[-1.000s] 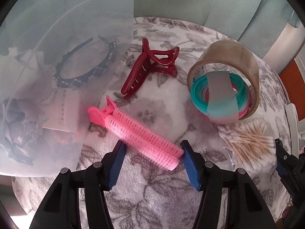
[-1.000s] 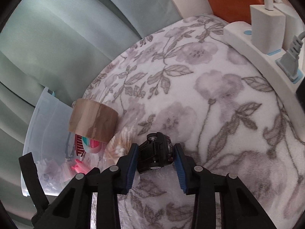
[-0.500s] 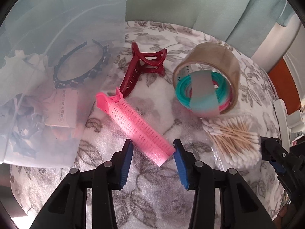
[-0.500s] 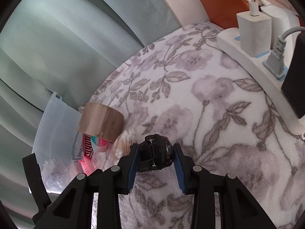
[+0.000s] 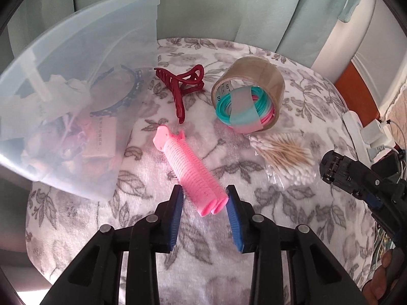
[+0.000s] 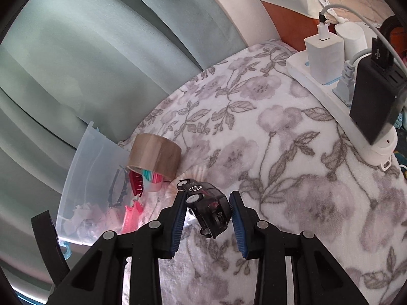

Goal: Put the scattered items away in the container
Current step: 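Grasp the pink hair roller with the left gripper while the right grasps the black toy car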

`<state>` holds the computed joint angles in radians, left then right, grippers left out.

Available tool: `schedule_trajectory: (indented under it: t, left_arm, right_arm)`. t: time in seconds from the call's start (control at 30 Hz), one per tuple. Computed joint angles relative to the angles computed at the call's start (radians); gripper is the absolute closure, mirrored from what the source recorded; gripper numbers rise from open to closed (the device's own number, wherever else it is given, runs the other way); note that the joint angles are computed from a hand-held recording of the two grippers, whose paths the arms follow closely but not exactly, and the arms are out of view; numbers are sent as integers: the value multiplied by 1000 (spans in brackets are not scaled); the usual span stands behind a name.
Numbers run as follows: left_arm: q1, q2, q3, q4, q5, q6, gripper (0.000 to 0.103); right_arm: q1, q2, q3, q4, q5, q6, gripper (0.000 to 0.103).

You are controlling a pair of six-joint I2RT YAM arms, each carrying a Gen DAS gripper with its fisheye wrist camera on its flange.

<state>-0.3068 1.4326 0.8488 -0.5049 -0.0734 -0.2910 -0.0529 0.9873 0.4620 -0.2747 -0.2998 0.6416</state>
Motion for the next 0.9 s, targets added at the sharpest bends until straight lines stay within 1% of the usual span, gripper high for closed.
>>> schedule_trajectory:
  t: [0.13, 0.33, 0.47, 0.7, 0.9]
  left_arm:
    - [1, -33, -22, -23, 12, 7, 68]
    - [20, 5, -66, -32, 34, 7, 69]
    - [22, 41, -66, -26, 27, 7, 69]
    - [4, 71, -56, 6, -3, 16, 69]
    - [9, 67, -53, 8, 1, 18, 70]
  right_arm:
    - [25, -36, 8, -47, 3, 20, 66]
    - [103, -45, 15, -106, 54, 23, 66]
    - [127, -4, -8, -99, 50, 37, 66]
    - [142, 90, -8, -67, 43, 20, 66]
    - [175, 96, -11, -56, 56, 31, 66]
